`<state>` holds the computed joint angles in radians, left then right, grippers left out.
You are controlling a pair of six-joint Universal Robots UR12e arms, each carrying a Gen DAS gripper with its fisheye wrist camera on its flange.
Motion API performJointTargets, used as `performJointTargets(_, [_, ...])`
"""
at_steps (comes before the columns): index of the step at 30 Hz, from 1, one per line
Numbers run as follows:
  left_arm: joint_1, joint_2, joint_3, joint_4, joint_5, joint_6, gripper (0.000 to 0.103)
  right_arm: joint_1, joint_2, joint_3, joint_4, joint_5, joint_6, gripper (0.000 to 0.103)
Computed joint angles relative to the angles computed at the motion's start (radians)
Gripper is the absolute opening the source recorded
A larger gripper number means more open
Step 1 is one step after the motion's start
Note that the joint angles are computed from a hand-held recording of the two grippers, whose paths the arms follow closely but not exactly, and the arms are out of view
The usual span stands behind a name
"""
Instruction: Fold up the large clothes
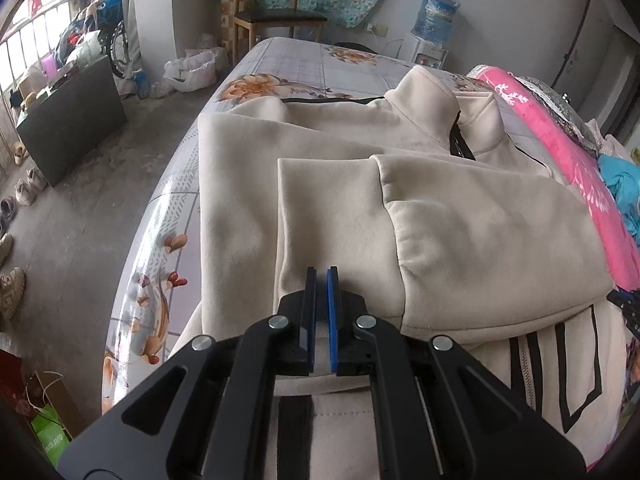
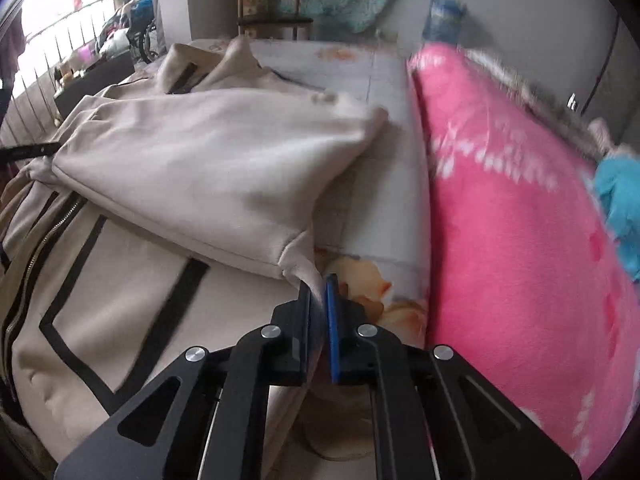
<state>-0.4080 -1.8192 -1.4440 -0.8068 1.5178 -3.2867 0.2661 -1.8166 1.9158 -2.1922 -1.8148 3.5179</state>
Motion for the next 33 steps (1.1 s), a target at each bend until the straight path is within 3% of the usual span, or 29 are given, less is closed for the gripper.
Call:
performJointTargets(2, [-0.003, 0.000, 0.000, 0.002, 0.011, 0.010, 0.005, 0.011, 0.003, -0.007, -0.004, -0.022, -0.021, 0.010])
performJointTargets(4, [-0.003, -0.002, 0.003, -0.002, 0.011, 0.015, 0.005, 0.021, 0.006, -0.027, 0.047, -0.047, -0.029, 0.033])
performJointTargets(7, [0.004, 0.003, 0.005, -0.013, -0.006, 0.014, 0.005, 0.035, -0.005, -0.051, 0.103, -0.072, -0.023, 0.049])
performJointTargets(10, [0.010, 0.017, -0.003, 0.009, -0.014, 0.025, 0.005, 0.038, -0.019, -0.066, 0.069, -0.067, -0.021, 0.058])
performJointTargets(14, [0.005, 0.023, 0.002, 0.044, -0.036, 0.061, 0.009, 0.008, 0.001, -0.083, -0.038, 0.041, -0.027, 0.060])
performJointTargets(16, [-0.003, 0.016, 0.015, 0.036, -0.051, 0.070, 0.024, -0.003, 0.039, -0.097, -0.079, 0.096, -0.029, 0.060])
performJointTargets(20, [-0.028, -0.011, 0.042, -0.039, -0.012, 0.087, 0.038, -0.020, 0.100, -0.096, -0.105, 0.176, -0.009, 0.060])
performJointTargets(22, [-0.037, -0.018, 0.040, -0.052, 0.025, 0.086, 0.046, -0.021, 0.123, -0.097, -0.063, 0.169, 0.009, 0.060])
performJointTargets(24, [-0.040, -0.014, 0.025, -0.021, 0.044, 0.100, 0.053, -0.012, 0.125, -0.089, -0.085, 0.142, -0.002, 0.060])
performJointTargets(30, [-0.034, 0.004, 0.023, -0.035, 0.036, 0.089, 0.067, 0.029, 0.102, -0.125, -0.017, 0.086, 0.061, 0.060])
performJointTargets(33, [-0.031, 0.036, 0.002, -0.010, 0.029, 0.085, 0.076, 0.062, 0.077, -0.125, -0.013, 0.058, 0.087, 0.072])
